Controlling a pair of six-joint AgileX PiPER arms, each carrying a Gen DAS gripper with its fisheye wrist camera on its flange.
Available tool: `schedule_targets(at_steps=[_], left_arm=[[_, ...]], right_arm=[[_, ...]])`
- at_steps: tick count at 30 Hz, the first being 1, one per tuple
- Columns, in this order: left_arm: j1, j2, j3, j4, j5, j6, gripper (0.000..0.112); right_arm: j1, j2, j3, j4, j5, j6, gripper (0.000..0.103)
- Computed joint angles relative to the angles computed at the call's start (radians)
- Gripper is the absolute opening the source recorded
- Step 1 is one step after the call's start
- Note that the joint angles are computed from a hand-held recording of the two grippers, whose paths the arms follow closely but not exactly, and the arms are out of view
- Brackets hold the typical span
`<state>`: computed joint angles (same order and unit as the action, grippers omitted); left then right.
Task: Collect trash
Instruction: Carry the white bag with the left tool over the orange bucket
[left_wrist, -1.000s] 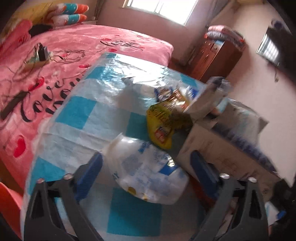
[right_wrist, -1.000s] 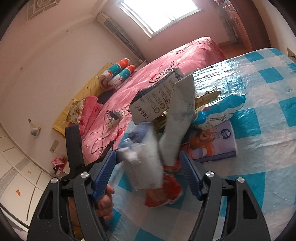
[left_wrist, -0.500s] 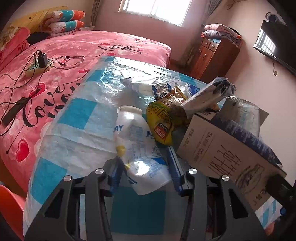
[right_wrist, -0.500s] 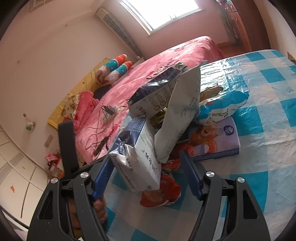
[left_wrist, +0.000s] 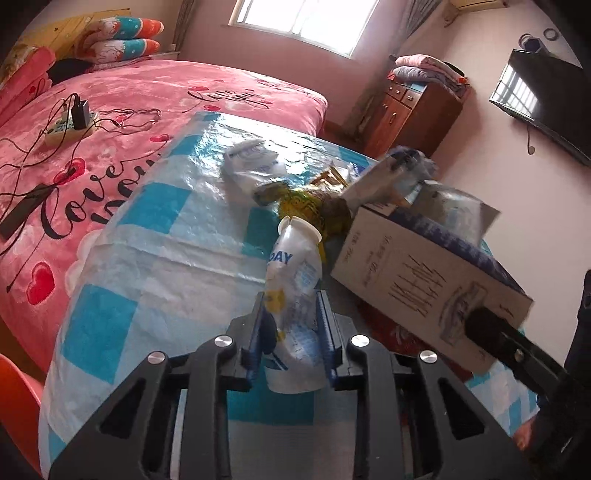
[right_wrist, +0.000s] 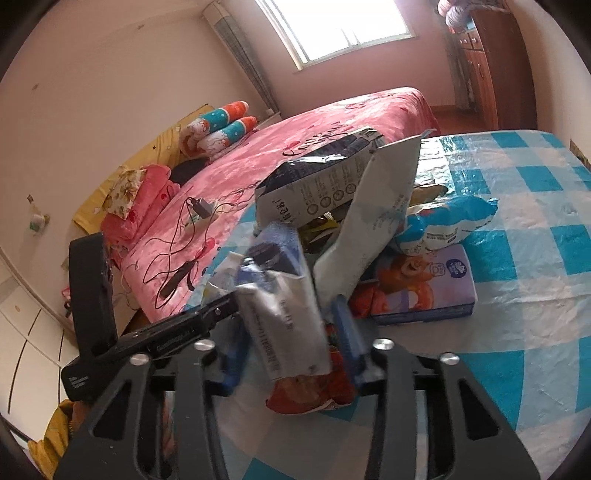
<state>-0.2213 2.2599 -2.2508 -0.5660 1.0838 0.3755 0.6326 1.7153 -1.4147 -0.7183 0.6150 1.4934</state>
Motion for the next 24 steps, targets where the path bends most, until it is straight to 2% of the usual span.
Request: schedule_targets(at_steps=[8, 18, 24], left_arm=[[0.028, -0.106, 0.195, -0.080, -0.039, 0.100, 0.025], [0.081, -0.224, 0.369, -0.192, -0.041, 0.232, 0.024], [0.147, -0.288, 0.443, -0.257, -0.022, 0.306, 0.024]], right_arm=[[0.049, -0.042, 0.040, -0.071, 0.049, 0.072, 0.036], [0.157, -0.078, 0.027, -0.130, 0.177, 0.124, 0.034], [0.194, -0.069, -0.019, -0.119, 0.188, 0.111, 0.033]])
